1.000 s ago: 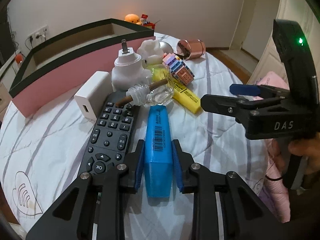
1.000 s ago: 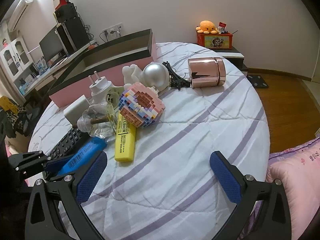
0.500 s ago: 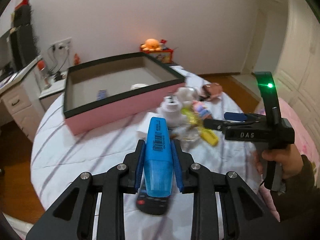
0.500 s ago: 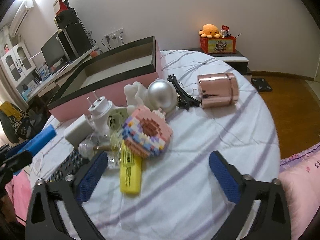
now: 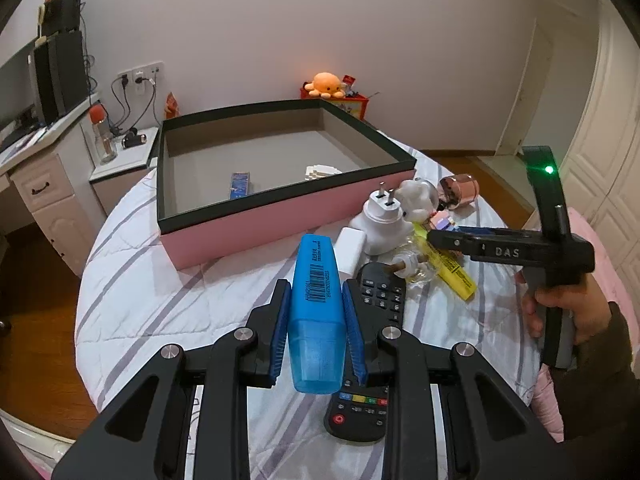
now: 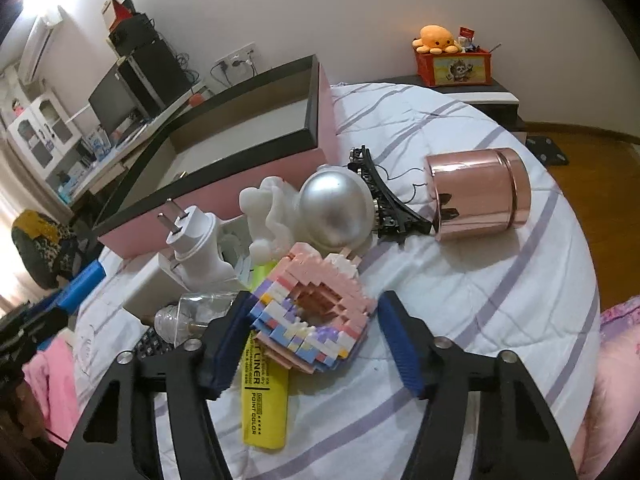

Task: Organize rigid objects
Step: 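Grasp the pink-blue block donut with the right tool, then lower the blue marker and block donut into the pink box and release both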

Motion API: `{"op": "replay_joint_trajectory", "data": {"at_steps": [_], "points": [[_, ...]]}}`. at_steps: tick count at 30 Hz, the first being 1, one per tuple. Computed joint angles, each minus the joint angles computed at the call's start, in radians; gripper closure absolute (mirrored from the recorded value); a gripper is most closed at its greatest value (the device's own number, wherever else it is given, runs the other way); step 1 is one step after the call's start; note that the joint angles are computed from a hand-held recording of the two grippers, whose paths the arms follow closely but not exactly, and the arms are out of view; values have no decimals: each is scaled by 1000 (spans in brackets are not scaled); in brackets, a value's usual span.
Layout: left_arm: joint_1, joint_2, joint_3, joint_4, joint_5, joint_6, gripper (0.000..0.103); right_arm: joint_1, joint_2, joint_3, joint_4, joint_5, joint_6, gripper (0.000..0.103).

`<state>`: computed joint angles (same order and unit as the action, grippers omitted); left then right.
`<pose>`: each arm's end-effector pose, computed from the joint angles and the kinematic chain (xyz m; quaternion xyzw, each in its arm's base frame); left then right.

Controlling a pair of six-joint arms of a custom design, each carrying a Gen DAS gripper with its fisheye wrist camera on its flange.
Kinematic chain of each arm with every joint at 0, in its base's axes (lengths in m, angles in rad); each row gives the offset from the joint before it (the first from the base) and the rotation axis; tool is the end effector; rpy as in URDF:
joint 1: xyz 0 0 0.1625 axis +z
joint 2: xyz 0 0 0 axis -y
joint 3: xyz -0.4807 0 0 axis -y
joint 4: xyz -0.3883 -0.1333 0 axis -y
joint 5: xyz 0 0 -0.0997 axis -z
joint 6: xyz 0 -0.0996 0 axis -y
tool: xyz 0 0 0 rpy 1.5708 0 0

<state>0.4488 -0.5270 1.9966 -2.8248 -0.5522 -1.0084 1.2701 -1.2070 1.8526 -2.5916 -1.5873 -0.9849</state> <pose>-0.3927 -0.4312 -0.0544 0.1016 0.8636 -0.3786 0.3170 -0.0551 -0.6221 0.3220 0.3281 -0.9260 0.1444 0.1183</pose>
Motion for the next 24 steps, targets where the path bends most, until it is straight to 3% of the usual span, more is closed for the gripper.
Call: {"op": "replay_joint_trajectory", "data": {"at_steps": [13,18,24], "points": [[16,-31,3,6,30,9,76,12,-75,81,-99,9,-92,40],[30,-35,-16,-44,51,95,76,43,-103,86,-85,51,-128,40],[79,-54,-54,-105,70,219,76,117,-48,42,-98,33,-139,40]]}}
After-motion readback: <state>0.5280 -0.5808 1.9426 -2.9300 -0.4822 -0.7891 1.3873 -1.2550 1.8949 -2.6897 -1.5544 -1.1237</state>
